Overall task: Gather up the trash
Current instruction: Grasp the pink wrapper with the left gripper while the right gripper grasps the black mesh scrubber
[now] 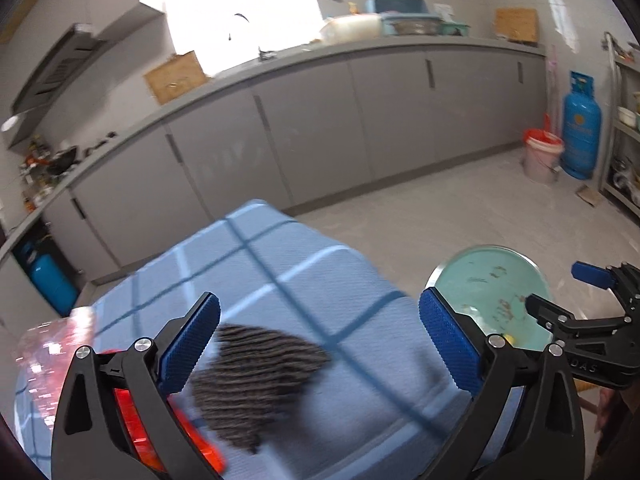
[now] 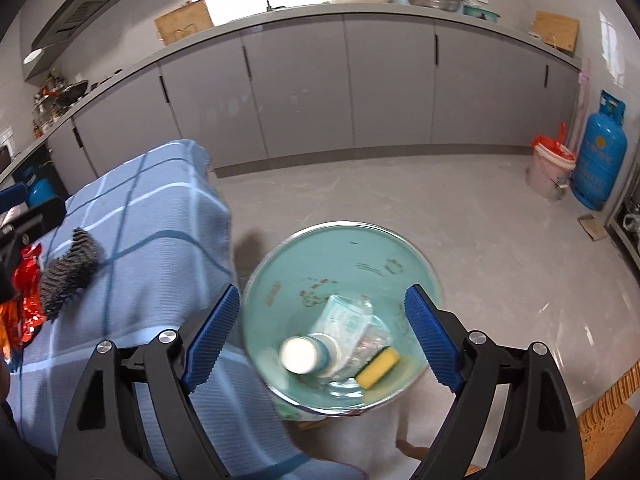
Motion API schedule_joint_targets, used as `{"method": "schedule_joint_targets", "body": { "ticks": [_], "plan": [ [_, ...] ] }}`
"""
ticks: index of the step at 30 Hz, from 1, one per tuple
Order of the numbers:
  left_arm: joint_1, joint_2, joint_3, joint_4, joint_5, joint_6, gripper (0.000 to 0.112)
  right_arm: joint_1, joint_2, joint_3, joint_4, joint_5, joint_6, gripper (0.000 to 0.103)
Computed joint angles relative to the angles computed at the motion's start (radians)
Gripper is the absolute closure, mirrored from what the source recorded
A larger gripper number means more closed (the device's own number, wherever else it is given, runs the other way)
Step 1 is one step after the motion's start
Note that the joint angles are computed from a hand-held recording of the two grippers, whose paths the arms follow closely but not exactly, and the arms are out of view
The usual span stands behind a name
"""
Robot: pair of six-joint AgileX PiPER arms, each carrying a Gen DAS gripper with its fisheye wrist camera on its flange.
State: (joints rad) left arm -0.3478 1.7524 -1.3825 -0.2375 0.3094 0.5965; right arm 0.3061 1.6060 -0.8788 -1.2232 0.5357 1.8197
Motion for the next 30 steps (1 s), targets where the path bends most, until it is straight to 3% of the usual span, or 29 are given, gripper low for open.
{"method": "schedule_joint_targets", "body": {
  "ticks": [6,8,13,19,26,28,30],
  "plan": [
    [0.134,-0.096,0.048,0.175,-0.032,-0.168,0.014,0.093,0.046,-0.091,0.026,0.020,-0.035,0.015],
    [0.209,-0.133,0.062,0.175,-0.042,-0.173,0.014,0.120,0.065,-0.128,0.039,0.019,-0.058,0.015],
    [0.363,-0.140,0.015,0.209,0.009,-0.229,0.014,0.170,0.123,-0.218,0.078,0.025,-0.115,0.015],
    [0.477,-0.022,-0.129,-0.026,0.213,-0.101,0.014,0.242,0.189,-0.344,0.130,0.058,-0.202,0.014],
    [0.454,0.039,-0.149,-0.082,0.214,-0.065,0.015,0.276,0.205,-0.385,0.177,0.095,-0.255,0.013],
    [0.461,0.038,-0.137,-0.122,0.203,-0.021,0.035,0.276,0.213,-0.398,0.194,0.099,-0.275,0.013],
    [0.481,0.051,-0.165,-0.173,0.261,0.025,0.078,0.274,0.223,-0.413,0.206,0.101,-0.293,0.013]
  ]
}}
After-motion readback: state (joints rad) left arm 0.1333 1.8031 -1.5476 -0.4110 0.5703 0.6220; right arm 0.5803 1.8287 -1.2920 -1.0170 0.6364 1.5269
